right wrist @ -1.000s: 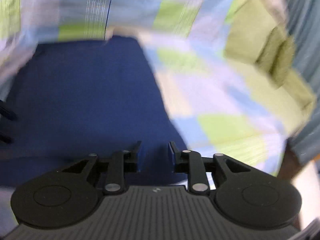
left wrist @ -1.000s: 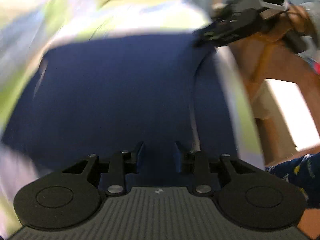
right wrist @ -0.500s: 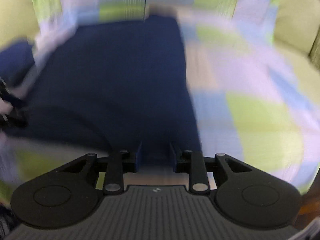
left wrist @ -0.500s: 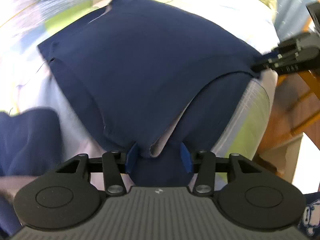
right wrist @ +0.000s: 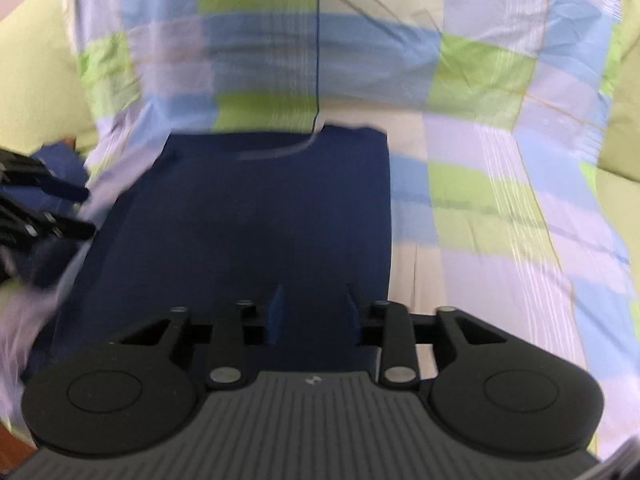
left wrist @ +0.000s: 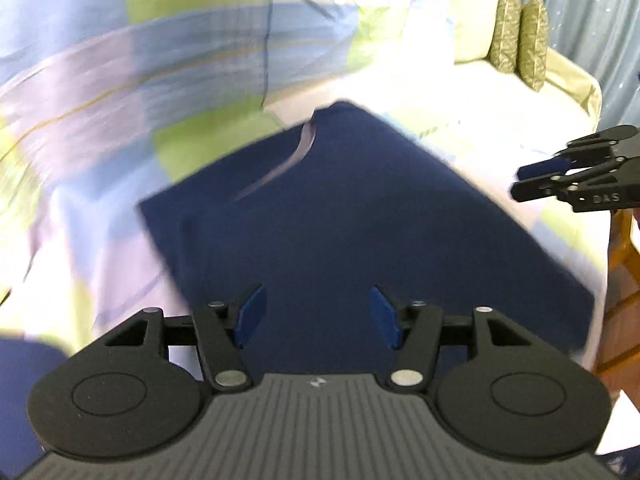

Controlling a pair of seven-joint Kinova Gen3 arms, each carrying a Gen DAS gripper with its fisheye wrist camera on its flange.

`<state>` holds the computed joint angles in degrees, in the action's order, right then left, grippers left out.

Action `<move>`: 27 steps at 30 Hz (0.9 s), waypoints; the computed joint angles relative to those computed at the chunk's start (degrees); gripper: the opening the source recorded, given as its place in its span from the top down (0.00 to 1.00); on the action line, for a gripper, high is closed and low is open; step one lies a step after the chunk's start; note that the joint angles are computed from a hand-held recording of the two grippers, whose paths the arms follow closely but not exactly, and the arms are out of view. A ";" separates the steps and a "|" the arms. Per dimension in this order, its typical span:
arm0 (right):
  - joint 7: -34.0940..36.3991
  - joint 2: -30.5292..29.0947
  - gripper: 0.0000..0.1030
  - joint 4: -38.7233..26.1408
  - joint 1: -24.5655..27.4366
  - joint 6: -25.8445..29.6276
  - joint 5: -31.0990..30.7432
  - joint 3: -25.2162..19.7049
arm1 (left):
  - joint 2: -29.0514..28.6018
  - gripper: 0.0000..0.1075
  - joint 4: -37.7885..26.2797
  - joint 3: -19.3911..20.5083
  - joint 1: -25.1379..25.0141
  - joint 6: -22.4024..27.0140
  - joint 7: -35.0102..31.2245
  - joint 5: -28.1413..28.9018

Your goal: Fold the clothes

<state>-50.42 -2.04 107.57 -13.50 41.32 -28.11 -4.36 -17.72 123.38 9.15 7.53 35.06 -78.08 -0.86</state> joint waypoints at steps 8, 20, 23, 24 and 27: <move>-3.65 16.25 0.87 -13.73 0.67 10.87 5.96 -0.92 | 13.46 0.44 -3.18 -7.07 -1.57 0.54 -8.79 8.04; 15.05 33.38 0.62 -41.28 5.39 26.14 -2.22 -9.20 | 14.74 0.38 -6.04 -11.97 -9.16 0.76 -6.63 10.69; 17.92 39.46 0.62 -49.24 2.11 28.47 -3.49 -11.03 | 13.81 0.38 -3.36 -9.79 -11.41 -0.73 -2.14 9.32; 17.97 41.08 0.62 -51.90 1.39 29.57 -2.98 -11.78 | 13.44 0.38 -2.41 -8.92 -11.87 -1.41 0.19 8.00; 18.09 46.86 0.62 -59.86 -3.52 30.04 -2.70 -12.11 | 12.09 0.38 0.94 -9.53 -11.41 -4.24 4.36 7.53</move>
